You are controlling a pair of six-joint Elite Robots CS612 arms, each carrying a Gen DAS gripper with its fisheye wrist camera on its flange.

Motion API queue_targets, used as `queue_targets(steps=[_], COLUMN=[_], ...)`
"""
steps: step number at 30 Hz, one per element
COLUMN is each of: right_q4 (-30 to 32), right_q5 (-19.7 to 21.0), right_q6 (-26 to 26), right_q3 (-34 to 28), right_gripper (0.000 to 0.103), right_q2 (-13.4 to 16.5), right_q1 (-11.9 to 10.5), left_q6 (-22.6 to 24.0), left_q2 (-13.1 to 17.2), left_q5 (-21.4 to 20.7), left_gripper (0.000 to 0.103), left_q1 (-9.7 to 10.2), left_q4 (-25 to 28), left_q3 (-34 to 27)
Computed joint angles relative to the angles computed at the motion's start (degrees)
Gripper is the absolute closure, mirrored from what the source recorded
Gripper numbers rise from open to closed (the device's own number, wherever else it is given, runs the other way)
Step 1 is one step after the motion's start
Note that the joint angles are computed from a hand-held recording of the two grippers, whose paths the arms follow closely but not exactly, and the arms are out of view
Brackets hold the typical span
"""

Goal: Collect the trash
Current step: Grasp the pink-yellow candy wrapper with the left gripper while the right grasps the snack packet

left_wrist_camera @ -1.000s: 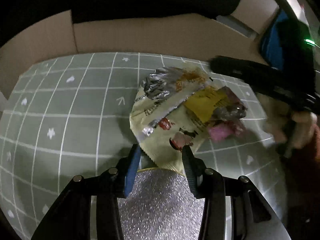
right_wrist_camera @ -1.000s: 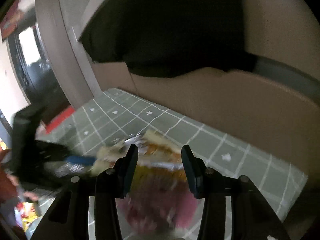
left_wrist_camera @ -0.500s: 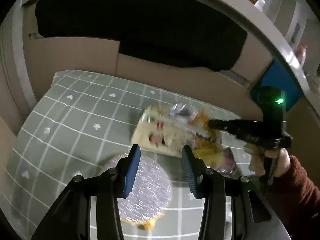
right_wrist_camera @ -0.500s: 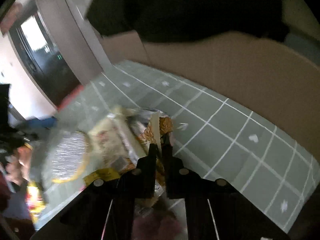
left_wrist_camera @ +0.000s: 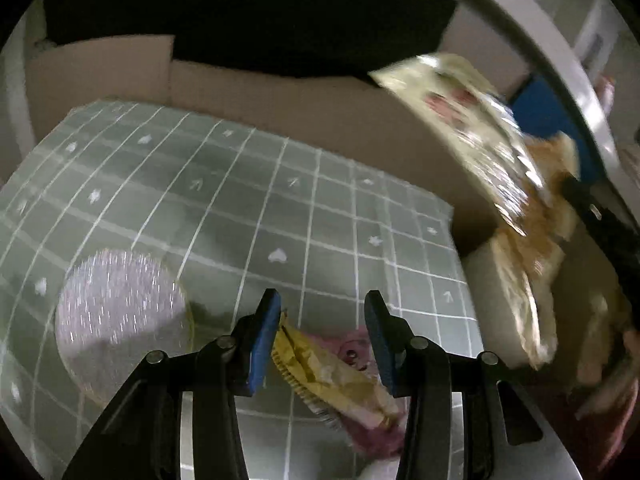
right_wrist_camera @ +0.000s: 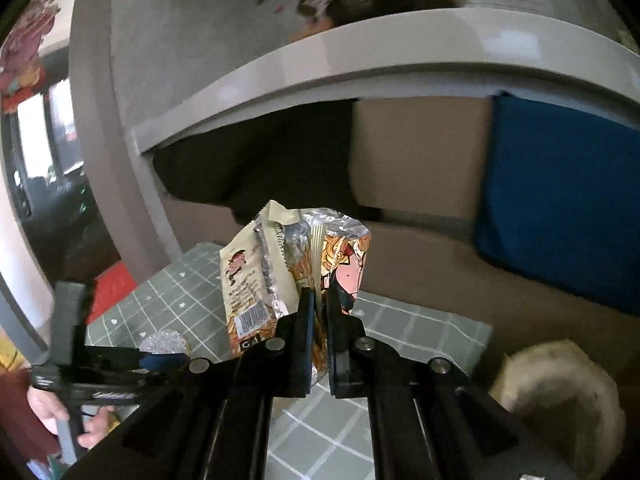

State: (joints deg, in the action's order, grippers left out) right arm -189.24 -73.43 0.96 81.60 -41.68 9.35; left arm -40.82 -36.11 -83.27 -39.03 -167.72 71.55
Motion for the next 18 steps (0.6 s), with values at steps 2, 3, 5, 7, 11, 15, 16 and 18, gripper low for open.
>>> queue_targets(steps=[2,3,5,7,11,15,16,18], right_q4=[-1.69,-2.88,-4.62,-5.88,-6.44,-7.42,-7.66,-8.71], right_q5=[0.15,0.09,-0.43,0.06,0.66,0.74,0.58,0.13], right_q6=[0.32,0.57,1.18,2.14,3.59,4.75,4.85,5.42], right_q3=[2.82,4.65,6.92,9.04,11.21,12.81,12.95,13.67], right_gripper=[0.097,0.097,0.097,0.097,0.097,0.097,0.097,0.097], right_q2=[-1.22,-1.85,-2.51,-3.02,-2.97,-3.18,-3.2,-3.5], right_q1=[-0.45,-0.66,-0.79,-1.27,-1.46,-1.54,-1.53,-1.62], left_q6=[-2.29,-3.28,-6.03,-9.63,-14.5,-17.87,-18.08,-17.24], left_q2=[-0.75,-1.38,-2.87,-4.36,-5.17,-4.06,-3.49,-2.15], left_q5=[0.43,1.29,4.64,8.8,10.44,7.43,6.57,6.99], left_gripper=[0.058,0.058,0.058,0.058,0.057,0.057,0.057,0.057], left_q1=[-0.38,-0.65,-1.52,-2.47,-3.35,-3.45,-3.38,-3.48], left_q4=[-2.41,-3.57,-6.49,-9.12,-8.11,-3.31,-3.07,-1.09], left_q3=[1.97,3.26,6.35,9.32,10.75,9.0,8.26,6.07])
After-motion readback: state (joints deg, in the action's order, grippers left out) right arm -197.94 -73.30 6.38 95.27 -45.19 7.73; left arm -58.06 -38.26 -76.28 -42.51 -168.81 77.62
